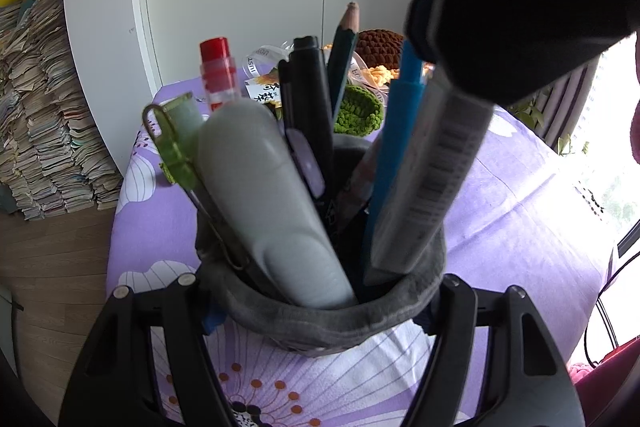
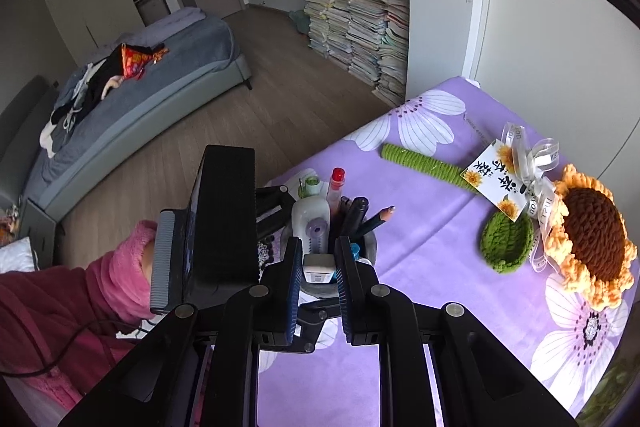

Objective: Organize stationery
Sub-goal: 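Lower the small white eraser into the cup and open the right gripper, then lower the pen cup onto the table with the left gripper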

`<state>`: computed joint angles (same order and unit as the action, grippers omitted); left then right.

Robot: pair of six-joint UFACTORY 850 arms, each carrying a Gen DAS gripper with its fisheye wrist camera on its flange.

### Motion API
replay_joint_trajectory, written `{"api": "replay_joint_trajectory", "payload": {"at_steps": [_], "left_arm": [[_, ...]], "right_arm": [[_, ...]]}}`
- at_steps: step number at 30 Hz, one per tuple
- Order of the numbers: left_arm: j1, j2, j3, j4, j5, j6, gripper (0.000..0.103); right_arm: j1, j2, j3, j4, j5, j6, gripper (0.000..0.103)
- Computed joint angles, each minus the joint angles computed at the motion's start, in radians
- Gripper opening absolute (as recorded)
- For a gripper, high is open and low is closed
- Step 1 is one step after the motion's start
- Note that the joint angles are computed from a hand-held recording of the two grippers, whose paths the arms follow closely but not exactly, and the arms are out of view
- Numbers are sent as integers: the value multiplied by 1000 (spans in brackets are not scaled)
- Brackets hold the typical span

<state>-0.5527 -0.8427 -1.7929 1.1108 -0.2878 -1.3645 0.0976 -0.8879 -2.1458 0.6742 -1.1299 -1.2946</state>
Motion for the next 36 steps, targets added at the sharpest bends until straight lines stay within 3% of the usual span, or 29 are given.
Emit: {"api": "replay_joint_trajectory", "payload": {"at_steps": [12,18,25,32,36], "left_arm": [[0,3,5,11,-1,-16,69],[-14,9,27,155,-21,-150,68],[-22,-36,-52,68,-43,-41,68],[-33,-110,-185,-86,-79,106,68],[-68,-170,-302,-140,-183,206,68]], "right_arm": [[-56,16,36,120,26,0,17],[-100,31,110,135,101,56,17],[-154,35,163,152,143,117,17],[-169,75,242,117,257,127,17],[-174,110,321,97,407,133,17]]}}
